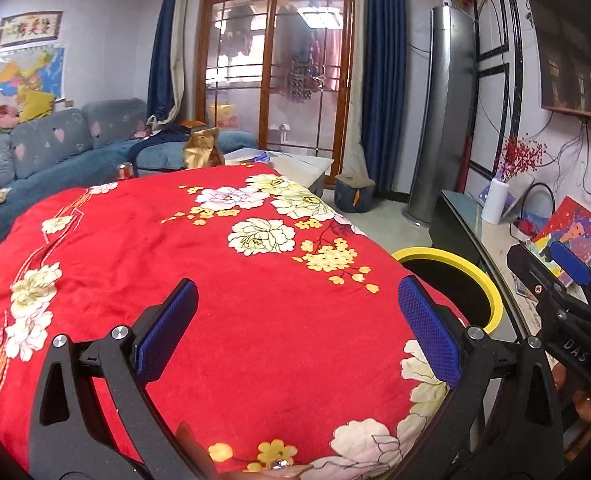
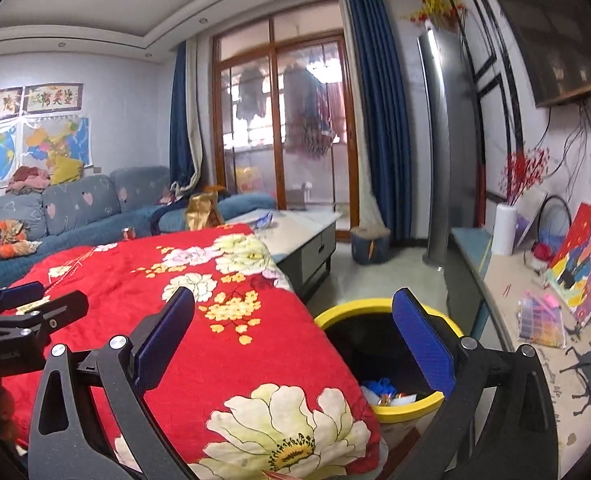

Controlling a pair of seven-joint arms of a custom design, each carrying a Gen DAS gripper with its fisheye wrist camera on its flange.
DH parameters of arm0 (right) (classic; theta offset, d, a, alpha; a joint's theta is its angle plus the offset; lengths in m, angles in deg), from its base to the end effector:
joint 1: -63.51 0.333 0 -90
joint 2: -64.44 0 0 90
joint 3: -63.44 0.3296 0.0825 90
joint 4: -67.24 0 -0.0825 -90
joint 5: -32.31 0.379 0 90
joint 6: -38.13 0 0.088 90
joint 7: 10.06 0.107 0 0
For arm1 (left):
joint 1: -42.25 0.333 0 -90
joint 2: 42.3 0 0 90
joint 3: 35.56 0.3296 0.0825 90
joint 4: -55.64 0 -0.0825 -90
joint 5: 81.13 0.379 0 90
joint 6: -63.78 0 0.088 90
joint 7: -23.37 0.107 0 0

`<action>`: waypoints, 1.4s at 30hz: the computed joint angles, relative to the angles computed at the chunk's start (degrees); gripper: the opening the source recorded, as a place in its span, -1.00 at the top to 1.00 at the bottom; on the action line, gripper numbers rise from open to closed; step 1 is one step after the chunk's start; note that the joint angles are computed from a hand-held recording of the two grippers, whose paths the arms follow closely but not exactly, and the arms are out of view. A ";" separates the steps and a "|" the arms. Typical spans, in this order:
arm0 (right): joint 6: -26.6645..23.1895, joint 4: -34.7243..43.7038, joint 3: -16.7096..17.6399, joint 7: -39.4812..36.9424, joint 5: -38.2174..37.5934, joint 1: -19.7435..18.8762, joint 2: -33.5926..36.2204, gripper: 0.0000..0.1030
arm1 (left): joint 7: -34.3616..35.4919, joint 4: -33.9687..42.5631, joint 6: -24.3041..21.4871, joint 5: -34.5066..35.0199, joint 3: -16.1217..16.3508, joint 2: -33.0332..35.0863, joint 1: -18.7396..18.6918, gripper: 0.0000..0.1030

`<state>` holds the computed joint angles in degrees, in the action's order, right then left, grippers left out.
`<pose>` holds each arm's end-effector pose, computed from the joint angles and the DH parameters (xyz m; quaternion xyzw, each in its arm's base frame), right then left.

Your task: Collect trash

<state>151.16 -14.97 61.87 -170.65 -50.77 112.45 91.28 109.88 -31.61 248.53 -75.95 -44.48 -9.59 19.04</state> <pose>0.5323 0.4905 0.4976 -0.4119 0.6640 -0.5066 0.3644 0.6471 -0.3799 0.4860 -0.4237 0.7281 -0.4828 0.2394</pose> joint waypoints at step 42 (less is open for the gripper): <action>1.65 2.17 -1.33 -0.74 3.59 0.61 2.29 -0.87 | 0.38 -1.75 0.89 -0.87 -2.39 -0.02 2.23 -0.79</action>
<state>152.81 -12.80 60.54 -171.39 -47.18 113.06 93.57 110.26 -33.37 249.41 -76.82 -46.87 -9.60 21.27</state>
